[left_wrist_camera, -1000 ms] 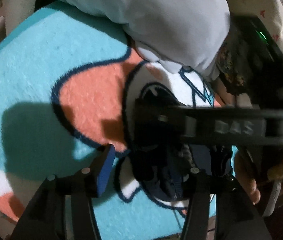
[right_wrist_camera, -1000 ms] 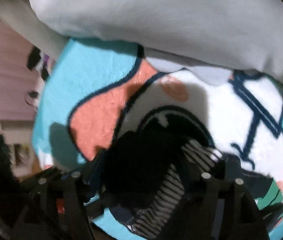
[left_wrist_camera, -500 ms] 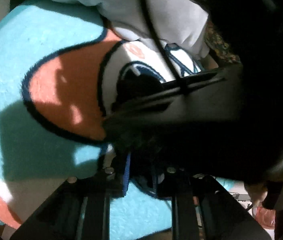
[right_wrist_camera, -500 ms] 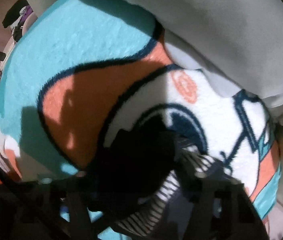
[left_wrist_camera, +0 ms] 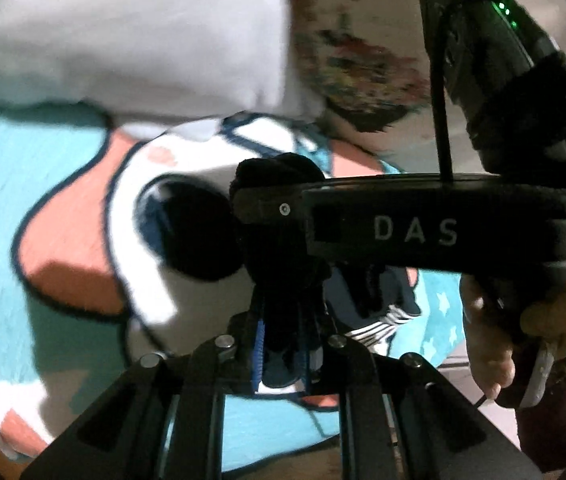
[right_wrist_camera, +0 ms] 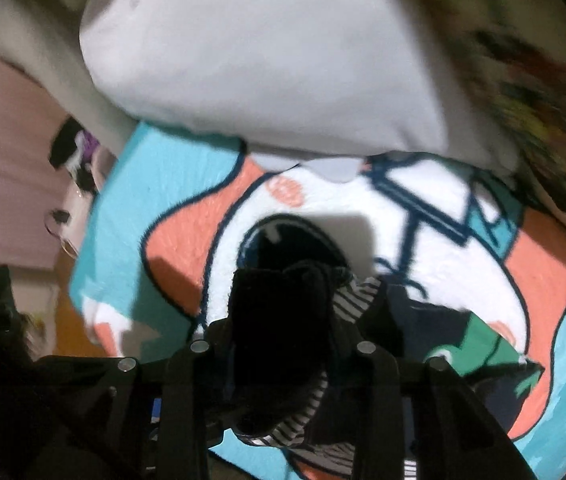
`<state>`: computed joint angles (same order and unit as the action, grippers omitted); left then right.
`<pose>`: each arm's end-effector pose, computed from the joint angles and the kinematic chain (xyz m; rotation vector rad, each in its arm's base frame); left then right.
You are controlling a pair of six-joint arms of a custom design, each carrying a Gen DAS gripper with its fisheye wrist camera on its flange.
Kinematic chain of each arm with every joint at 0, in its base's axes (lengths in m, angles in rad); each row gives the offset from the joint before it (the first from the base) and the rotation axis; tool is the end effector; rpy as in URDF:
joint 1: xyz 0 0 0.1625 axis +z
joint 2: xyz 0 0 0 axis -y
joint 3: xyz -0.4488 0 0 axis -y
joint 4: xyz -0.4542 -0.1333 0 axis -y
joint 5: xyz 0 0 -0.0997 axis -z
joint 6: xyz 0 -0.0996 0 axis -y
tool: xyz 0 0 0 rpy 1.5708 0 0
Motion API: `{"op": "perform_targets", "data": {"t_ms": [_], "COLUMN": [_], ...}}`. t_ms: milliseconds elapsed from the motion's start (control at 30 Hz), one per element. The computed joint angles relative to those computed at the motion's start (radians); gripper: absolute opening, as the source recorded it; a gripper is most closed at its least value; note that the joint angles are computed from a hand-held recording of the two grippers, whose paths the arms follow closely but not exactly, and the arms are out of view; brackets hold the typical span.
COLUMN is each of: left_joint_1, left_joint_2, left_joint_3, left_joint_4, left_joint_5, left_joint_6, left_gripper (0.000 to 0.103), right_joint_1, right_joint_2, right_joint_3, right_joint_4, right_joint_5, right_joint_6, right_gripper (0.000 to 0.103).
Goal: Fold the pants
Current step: 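Press the folded bundle down with the left gripper while the right holds its edge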
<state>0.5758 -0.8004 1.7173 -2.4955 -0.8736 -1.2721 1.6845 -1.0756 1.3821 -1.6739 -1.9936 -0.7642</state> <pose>-0.4706 -0.5407 0.0485 -0.3785 2.6868 -0.8978 0.1742 -0.7104 0.3112 1.2320 -2.4813 -0.4578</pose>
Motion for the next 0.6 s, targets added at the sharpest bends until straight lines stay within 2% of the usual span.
{"op": "perform_targets", "data": {"t_ms": [100,200,267,400,600], "left_joint_1": [0.007,0.025,0.033,0.042,0.071], "left_joint_2": [0.039,0.086,0.13,0.224,0.357], "left_joint_3": [-0.075,-0.145,-0.215,-0.359,-0.554], "left_joint_4": [0.016,-0.02,0.004,0.077,0.182], "left_joint_5": [-0.018,-0.07,-0.085,-0.108,-0.165], "left_joint_6": [0.05,0.092,0.129,0.204,0.258], "left_gripper": [0.013,0.013,0.013,0.013,0.013], "right_joint_1": [-0.024,-0.055,-0.074,-0.121,-0.181], "right_joint_2": [0.006,0.011,0.013,0.025,0.036], "right_joint_3": [-0.07,-0.142,-0.168,-0.241,-0.288], "right_joint_4": [0.054,0.101,0.101,0.131,0.122], "right_joint_5": [0.068,0.123,0.152,0.186,0.199], "right_joint_6": [0.039,0.062,0.08,0.097,0.101], "right_gripper": [0.036,0.036,0.036,0.036,0.036]}}
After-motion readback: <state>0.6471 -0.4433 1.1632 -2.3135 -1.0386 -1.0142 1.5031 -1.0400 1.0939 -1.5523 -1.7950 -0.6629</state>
